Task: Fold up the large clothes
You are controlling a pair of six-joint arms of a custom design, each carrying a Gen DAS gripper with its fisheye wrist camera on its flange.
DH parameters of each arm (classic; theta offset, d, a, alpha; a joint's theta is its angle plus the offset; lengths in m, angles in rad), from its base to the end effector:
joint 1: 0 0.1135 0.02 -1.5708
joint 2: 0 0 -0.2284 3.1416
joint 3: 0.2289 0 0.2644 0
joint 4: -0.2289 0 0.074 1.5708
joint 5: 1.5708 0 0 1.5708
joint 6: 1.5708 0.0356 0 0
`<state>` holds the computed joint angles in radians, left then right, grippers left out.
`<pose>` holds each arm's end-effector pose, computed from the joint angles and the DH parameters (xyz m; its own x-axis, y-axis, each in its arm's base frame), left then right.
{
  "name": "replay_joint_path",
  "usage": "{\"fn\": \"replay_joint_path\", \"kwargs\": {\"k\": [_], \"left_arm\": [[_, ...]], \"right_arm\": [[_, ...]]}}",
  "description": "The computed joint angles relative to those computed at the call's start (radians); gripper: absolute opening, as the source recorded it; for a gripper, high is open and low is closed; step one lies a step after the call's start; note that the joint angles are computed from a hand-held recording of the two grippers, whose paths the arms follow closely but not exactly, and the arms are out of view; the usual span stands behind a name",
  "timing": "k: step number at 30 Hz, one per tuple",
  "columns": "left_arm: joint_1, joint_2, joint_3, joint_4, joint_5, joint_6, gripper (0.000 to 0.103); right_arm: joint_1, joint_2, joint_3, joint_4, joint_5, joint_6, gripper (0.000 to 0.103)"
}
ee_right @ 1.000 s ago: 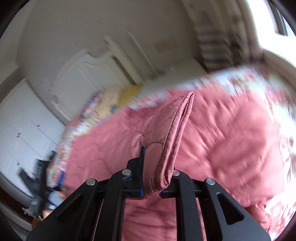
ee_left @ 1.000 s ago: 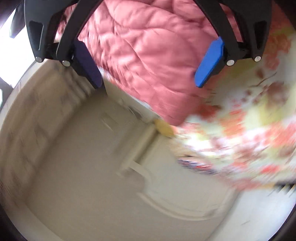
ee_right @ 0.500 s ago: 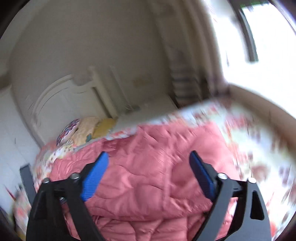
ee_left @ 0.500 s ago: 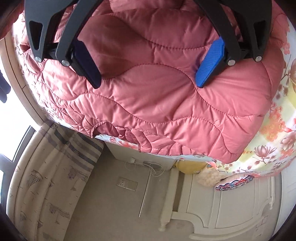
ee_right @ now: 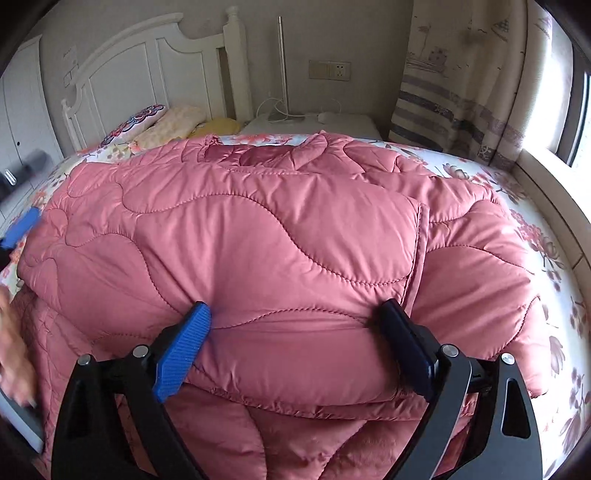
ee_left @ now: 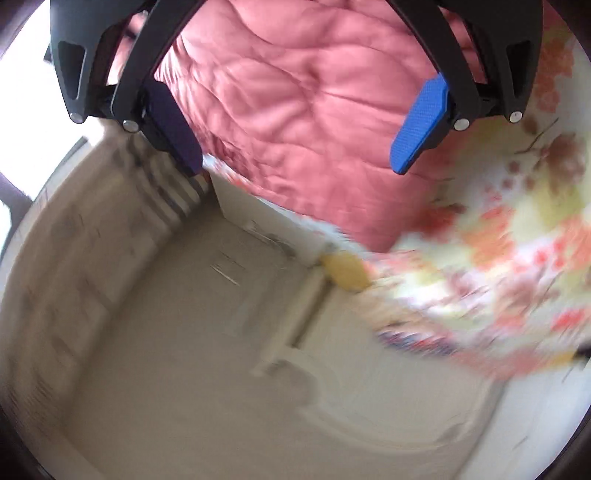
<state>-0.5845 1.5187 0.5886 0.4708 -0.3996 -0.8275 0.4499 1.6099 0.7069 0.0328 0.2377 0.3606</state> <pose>0.2627 -0.1572 0.1237 -0.4103 -0.5418 -0.7336 -0.1250 0.8302 -0.5432 0.2788 0.1253 0.0937 -0.7450 0.0210 -0.6667 -0.0247 0.9980 0.0590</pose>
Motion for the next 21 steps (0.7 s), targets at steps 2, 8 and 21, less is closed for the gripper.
{"fn": "replay_joint_path", "kwargs": {"k": [2, 8, 21], "left_arm": [[0.086, 0.067, 0.058, -0.098, 0.136, -0.05, 0.1], [0.102, 0.091, 0.189, -0.311, 0.165, -0.01, 0.1], [0.401, 0.444, 0.653, -0.589, 0.578, 0.156, 0.099]], "right_arm": [[0.01, 0.001, 0.001, -0.002, 0.002, 0.009, 0.09], [0.014, -0.021, -0.005, -0.012, 0.0, 0.005, 0.091], [-0.005, -0.04, -0.02, -0.006, -0.036, 0.01, 0.091]]}}
